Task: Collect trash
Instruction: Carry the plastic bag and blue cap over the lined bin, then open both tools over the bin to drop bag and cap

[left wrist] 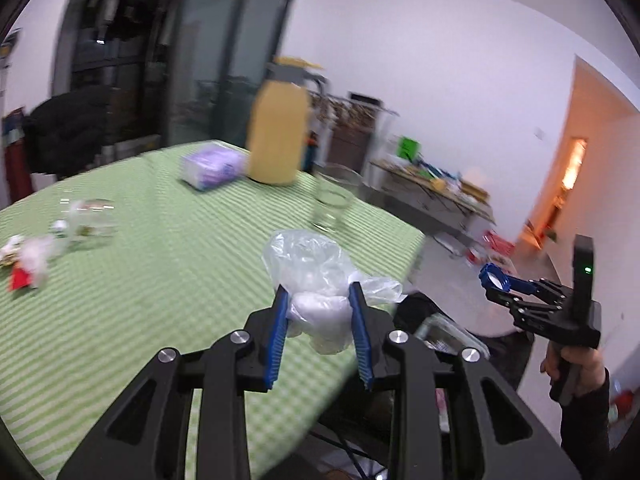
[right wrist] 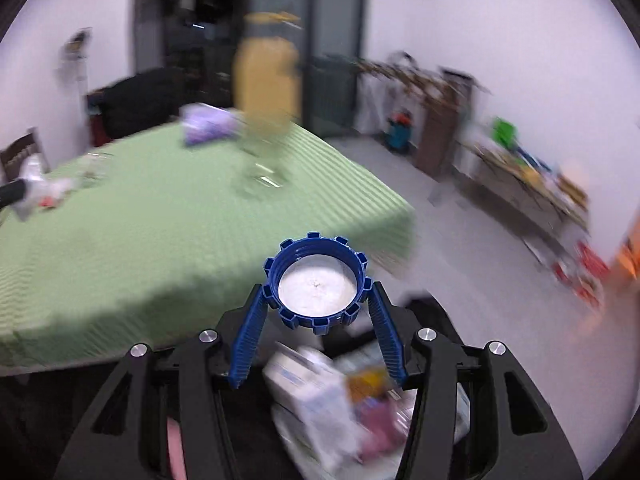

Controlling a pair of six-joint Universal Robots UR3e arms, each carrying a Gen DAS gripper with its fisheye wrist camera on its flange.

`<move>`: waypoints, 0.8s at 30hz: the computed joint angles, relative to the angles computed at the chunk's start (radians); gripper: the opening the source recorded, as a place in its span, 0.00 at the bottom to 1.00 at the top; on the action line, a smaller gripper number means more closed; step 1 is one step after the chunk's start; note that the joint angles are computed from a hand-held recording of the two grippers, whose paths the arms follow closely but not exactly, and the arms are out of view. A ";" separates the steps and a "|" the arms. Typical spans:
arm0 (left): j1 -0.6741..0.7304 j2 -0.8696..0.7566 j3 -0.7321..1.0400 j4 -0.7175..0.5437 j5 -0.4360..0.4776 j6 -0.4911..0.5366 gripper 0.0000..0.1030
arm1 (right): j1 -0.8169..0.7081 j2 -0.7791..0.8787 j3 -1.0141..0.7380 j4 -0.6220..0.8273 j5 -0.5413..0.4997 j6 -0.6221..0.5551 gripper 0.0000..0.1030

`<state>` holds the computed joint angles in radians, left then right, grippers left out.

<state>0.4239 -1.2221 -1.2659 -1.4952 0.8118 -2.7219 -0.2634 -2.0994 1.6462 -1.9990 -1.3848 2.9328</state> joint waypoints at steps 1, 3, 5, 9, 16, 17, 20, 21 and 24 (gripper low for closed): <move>-0.064 -0.025 -0.002 0.045 0.043 -0.036 0.27 | -0.076 -0.050 0.037 0.035 0.032 -0.032 0.50; -0.192 -0.087 0.006 0.120 0.131 -0.101 0.27 | -0.234 -0.137 0.104 0.127 0.104 -0.116 0.50; -0.281 -0.144 0.027 0.151 0.177 -0.140 0.27 | -0.309 -0.177 0.156 0.165 0.126 -0.162 0.50; -0.462 -0.268 0.081 0.196 0.268 -0.185 0.27 | -0.362 -0.181 0.286 0.165 0.097 -0.204 0.50; -0.679 -0.504 0.246 0.188 0.365 -0.241 0.27 | -0.445 -0.227 0.412 0.238 0.099 -0.268 0.64; -0.701 -0.528 0.265 0.184 0.379 -0.245 0.27 | -0.478 -0.254 0.417 0.263 0.114 -0.287 0.64; -0.765 -0.635 0.367 0.149 0.404 -0.253 0.27 | -0.625 -0.326 0.426 0.338 0.185 -0.355 0.67; -0.787 -0.676 0.412 0.131 0.406 -0.262 0.27 | -0.678 -0.349 0.419 0.380 0.213 -0.388 0.68; -0.838 -0.774 0.520 0.086 0.392 -0.281 0.27 | -0.800 -0.390 0.407 0.455 0.272 -0.453 0.68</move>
<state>-0.4140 -1.9963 -0.7455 -1.4097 1.2042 -3.0030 -1.0634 -2.4894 2.0534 -1.5445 -1.1126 2.4799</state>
